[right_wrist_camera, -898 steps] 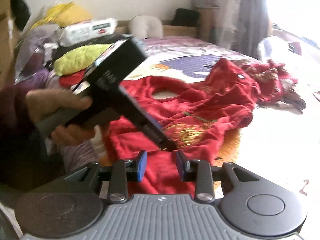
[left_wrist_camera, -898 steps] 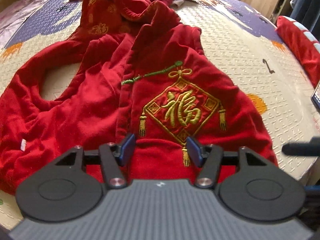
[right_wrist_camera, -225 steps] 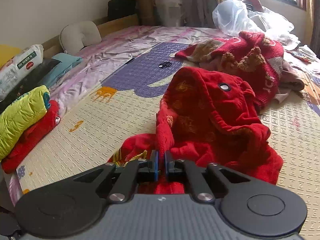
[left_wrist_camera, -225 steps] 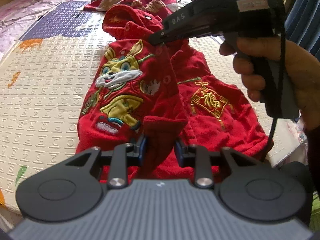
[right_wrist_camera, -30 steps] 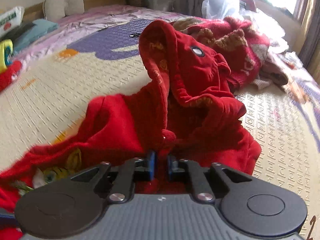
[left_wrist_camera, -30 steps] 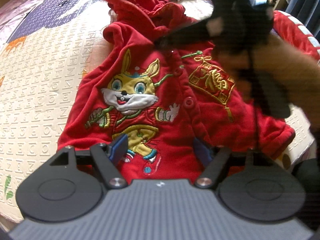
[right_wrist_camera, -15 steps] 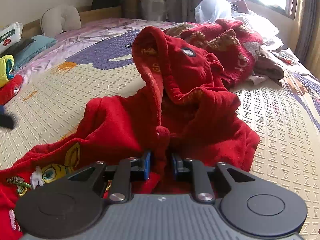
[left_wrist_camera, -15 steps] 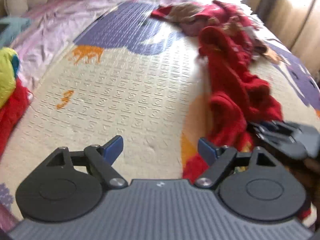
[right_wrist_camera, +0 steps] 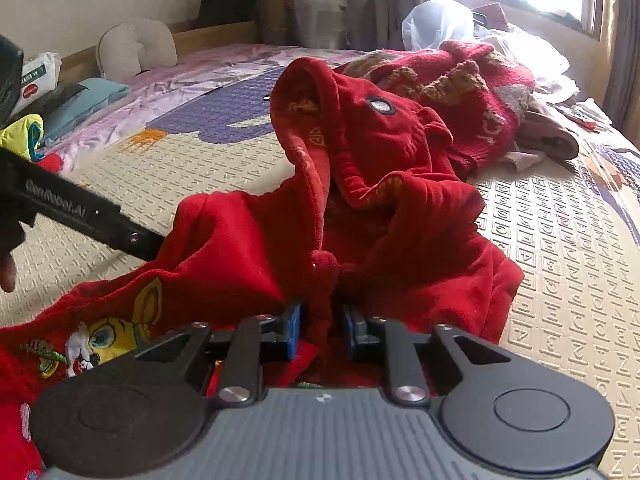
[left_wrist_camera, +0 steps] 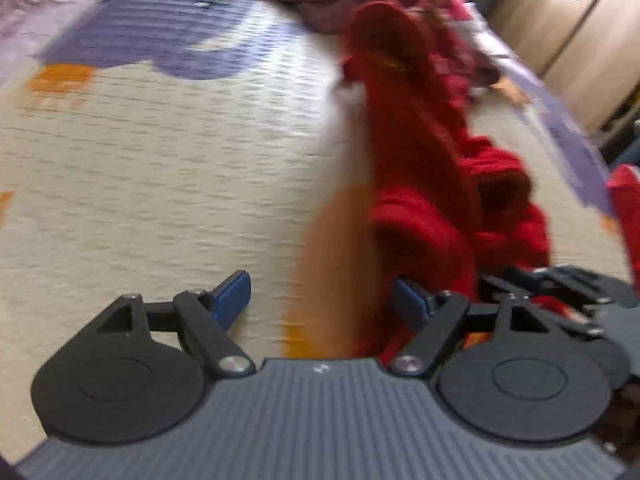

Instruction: Fold clothes

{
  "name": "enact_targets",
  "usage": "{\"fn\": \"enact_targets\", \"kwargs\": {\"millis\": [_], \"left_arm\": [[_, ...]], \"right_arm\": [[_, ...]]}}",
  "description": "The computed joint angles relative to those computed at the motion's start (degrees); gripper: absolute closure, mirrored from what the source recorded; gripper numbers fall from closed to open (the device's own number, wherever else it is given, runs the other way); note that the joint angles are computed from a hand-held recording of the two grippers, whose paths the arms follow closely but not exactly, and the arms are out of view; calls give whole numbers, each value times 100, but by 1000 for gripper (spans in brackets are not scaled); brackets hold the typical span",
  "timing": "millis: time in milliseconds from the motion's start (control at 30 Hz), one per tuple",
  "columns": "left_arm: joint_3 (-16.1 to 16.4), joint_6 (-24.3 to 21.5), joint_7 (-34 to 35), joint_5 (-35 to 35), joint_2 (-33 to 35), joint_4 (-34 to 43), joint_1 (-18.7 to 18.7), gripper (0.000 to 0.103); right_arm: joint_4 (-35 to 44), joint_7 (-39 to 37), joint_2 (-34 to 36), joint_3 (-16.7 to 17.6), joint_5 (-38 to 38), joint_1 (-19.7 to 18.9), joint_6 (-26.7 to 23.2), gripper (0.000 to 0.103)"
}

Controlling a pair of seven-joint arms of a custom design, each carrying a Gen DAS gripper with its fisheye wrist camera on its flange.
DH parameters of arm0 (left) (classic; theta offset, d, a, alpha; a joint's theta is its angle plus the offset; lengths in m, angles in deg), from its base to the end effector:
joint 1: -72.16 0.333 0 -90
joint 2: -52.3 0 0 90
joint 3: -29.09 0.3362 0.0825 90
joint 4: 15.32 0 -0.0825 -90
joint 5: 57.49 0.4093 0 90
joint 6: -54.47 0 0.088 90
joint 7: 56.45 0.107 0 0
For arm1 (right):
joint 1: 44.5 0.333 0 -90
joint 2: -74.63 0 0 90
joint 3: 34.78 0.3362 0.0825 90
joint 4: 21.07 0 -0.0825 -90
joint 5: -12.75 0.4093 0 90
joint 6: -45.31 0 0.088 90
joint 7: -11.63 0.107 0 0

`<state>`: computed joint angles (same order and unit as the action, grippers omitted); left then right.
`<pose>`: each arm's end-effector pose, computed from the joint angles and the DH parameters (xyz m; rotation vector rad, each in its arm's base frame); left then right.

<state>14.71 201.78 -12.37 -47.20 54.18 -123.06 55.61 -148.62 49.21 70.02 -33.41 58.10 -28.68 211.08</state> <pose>0.5498 -0.3304 0.5761 -2.1093 1.8210 -0.9228 0.5581 0.1290 0.4881 -2.0432 1.1897 -0.5080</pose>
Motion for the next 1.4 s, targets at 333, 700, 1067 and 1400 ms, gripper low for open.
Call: {"fn": "enact_targets", "kwargs": {"millis": [333,700,1067,1400], "left_arm": [[-73,885,791,-883,226,-77,43,24],[-226,1290,1827,-2162,408,-34,108,51],[98,1507,255,-392,313,-87,-129,91],[248,1256,-1038,1426,552,366,-177,91]], "right_arm": [[8,-239,-5,-22,243,-1,-48,80],[-21,-308,-69,-55,339,-16,-135,78],[-14,-485,-78,-58,574,-3,-126,77],[-71,-496,-66,-25,688,70,116,76]]}}
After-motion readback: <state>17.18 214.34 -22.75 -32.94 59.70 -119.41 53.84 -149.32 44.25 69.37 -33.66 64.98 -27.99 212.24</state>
